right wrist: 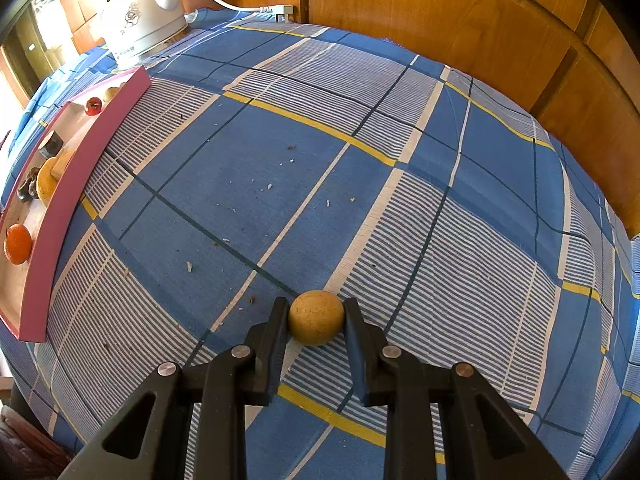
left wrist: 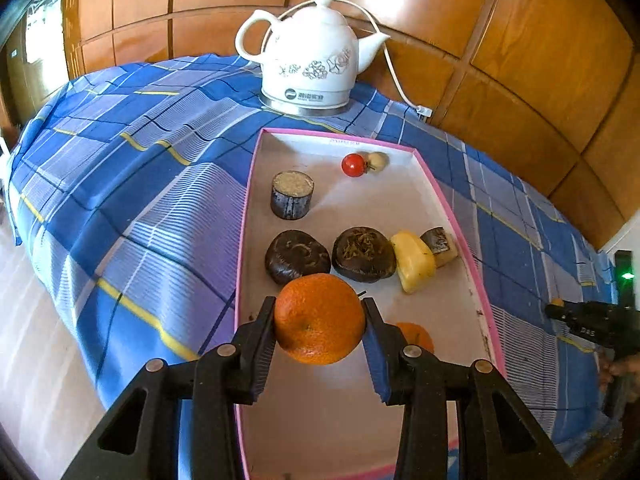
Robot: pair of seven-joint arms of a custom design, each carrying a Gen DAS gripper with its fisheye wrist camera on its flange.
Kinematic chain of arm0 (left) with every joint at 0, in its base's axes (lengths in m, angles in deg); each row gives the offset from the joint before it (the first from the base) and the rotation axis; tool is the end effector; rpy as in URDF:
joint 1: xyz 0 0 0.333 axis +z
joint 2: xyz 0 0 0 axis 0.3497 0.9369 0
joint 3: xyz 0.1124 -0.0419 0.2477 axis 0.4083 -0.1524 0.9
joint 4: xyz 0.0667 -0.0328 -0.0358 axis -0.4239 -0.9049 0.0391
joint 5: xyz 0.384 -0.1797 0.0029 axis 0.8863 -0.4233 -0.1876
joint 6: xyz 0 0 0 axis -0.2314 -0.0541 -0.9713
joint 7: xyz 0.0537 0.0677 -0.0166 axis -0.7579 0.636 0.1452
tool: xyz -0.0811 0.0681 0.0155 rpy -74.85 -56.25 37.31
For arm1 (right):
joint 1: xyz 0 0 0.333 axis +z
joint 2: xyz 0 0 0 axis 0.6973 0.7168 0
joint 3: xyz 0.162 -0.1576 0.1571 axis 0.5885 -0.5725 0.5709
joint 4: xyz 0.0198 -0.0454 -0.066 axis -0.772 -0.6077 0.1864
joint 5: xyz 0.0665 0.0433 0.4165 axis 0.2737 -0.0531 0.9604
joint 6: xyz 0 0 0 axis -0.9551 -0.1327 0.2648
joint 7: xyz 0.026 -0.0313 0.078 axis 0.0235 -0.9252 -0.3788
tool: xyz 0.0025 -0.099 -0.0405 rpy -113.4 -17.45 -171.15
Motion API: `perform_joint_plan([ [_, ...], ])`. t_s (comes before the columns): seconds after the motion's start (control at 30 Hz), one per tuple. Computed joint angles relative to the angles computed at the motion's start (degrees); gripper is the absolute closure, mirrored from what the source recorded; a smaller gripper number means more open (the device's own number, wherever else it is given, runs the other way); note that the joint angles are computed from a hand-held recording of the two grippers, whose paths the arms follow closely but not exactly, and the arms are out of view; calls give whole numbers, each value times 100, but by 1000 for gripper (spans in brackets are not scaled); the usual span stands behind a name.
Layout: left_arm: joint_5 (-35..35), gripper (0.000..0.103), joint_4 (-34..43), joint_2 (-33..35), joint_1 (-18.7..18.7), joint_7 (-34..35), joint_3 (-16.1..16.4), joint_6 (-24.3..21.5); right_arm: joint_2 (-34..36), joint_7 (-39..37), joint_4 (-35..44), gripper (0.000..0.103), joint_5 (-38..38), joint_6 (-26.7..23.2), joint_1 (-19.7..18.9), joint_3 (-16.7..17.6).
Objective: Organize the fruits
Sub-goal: 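Carry the tangerine into the tray and open the left gripper while the right gripper holds the yellow fruit, then carry the small yellow round fruit into the tray and open the right gripper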
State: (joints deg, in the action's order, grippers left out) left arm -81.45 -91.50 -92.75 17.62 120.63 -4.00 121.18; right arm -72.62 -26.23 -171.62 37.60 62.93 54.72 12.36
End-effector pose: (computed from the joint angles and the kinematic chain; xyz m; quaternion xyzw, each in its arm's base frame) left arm 0.3331 -0.0606 0.4903 -0.8095 0.4939 -0.2468 0.1998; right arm 0.5279 0.0923 0.4779 -0.8632 0.4601 -0.1281 0.1636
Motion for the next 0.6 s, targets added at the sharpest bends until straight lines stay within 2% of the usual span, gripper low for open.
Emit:
perform_joint_plan([
  [0.1, 12, 59, 39, 207, 40, -16, -6, 44, 2, -2, -4, 75, -3, 11, -2, 2],
  [0.17, 7, 48, -21, 126, 56, -109, -40, 54, 8, 1, -1, 75, 2, 14, -3, 0],
  [0.37, 174, 48, -116, -277, 120, -456, -236, -230, 6, -6, -8, 75, -14, 35, -8, 6],
  [0.6, 512, 48, -101, -607, -21, -843, -527, -814, -20, 10, -41, 75, -60, 84, -7, 17],
])
